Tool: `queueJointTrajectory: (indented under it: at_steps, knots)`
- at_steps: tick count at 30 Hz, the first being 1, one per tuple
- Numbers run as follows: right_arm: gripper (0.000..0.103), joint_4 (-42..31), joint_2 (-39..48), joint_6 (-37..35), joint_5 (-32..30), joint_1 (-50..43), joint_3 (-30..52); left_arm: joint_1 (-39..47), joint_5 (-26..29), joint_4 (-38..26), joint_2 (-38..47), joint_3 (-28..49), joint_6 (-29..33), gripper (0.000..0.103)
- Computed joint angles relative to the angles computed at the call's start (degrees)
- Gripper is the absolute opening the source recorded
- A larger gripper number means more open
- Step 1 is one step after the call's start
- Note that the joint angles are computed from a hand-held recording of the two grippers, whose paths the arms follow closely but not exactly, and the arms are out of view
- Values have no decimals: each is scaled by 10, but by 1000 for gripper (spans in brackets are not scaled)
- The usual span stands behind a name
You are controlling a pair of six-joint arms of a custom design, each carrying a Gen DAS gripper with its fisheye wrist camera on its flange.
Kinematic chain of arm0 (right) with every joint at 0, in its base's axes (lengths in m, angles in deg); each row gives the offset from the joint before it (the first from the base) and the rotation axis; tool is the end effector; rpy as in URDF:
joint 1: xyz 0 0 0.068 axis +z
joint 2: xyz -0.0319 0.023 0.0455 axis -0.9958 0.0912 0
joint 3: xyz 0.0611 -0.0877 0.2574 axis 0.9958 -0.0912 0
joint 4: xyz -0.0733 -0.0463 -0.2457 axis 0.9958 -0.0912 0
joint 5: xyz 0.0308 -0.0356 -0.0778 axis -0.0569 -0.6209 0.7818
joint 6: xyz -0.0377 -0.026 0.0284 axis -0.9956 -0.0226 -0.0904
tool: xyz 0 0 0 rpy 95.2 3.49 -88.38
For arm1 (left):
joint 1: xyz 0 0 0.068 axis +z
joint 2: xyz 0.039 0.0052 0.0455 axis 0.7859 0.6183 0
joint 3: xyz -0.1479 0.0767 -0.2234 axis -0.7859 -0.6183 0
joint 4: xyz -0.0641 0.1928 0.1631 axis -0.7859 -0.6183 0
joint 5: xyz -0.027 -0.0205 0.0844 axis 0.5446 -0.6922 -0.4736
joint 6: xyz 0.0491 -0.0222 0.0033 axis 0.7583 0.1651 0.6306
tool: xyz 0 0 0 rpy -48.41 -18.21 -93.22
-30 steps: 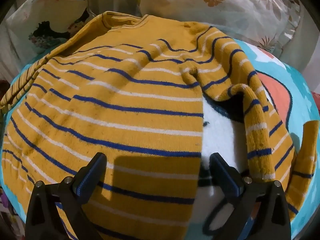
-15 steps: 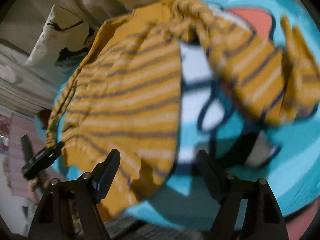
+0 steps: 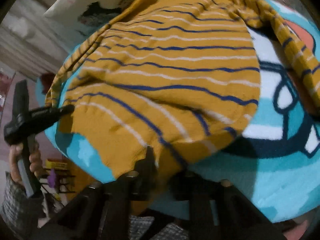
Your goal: Fold small clothes
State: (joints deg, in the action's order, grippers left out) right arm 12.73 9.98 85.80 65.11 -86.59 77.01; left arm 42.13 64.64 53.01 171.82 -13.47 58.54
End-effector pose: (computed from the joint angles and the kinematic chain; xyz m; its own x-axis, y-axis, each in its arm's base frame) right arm 0.2412 0.0023 0.1415 -0.8107 0.5136 -0.2810 0.3574 0.8143 0.4573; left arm 0.3424 -0.0710 0.0748 -0.9417 0.1139 -0.3165 0.2259 0.9114 -0.3440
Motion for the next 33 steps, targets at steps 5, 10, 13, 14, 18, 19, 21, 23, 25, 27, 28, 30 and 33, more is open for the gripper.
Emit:
queueJointTrajectory:
  at_steps: [5,10,13,14,18,19,21,23,25,27,28,30,33]
  knots:
    - [10,-102,-62,-55,-96,-91,-6,21,-1,-30,-118,-93,38,9]
    - [10,-185,-150,-105,-120,-101,-51,29,-14,-34,-182,-182,59,8]
    - [13,-162,-118,-121,-131,-119,-65,38,-24,-21,-146,-183,46,8]
    - [15,-185,-111,-144,-144,-149,-54,52,-12,-23,-142,-181,47,8]
    - [18,-277,-152,-287,-156,-288,-12,82,-16,-17,-195,-203,65,16]
    - [21,-282,-161,-303,-121,-325,10,79,-26,-21,-215,-208,56,20]
    - [43,-274,-157,-333,-64,-405,40,72,-34,-32,-245,-208,41,36]
    - [50,-227,-100,-307,4,-442,85,52,-39,-42,-260,-197,22,38]
    - [53,-190,-39,-292,20,-482,126,20,-41,-48,-268,-186,1,40]
    - [55,-159,26,-250,43,-472,171,-16,-44,-49,-267,-171,-18,44]
    - [55,-148,64,-233,57,-462,197,-32,-46,-45,-266,-168,-26,46]
    - [55,-126,112,-217,105,-428,214,-75,-56,-43,-266,-155,-53,47]
    - [8,-143,181,-221,183,-398,249,-131,-66,-39,-272,-142,-84,50]
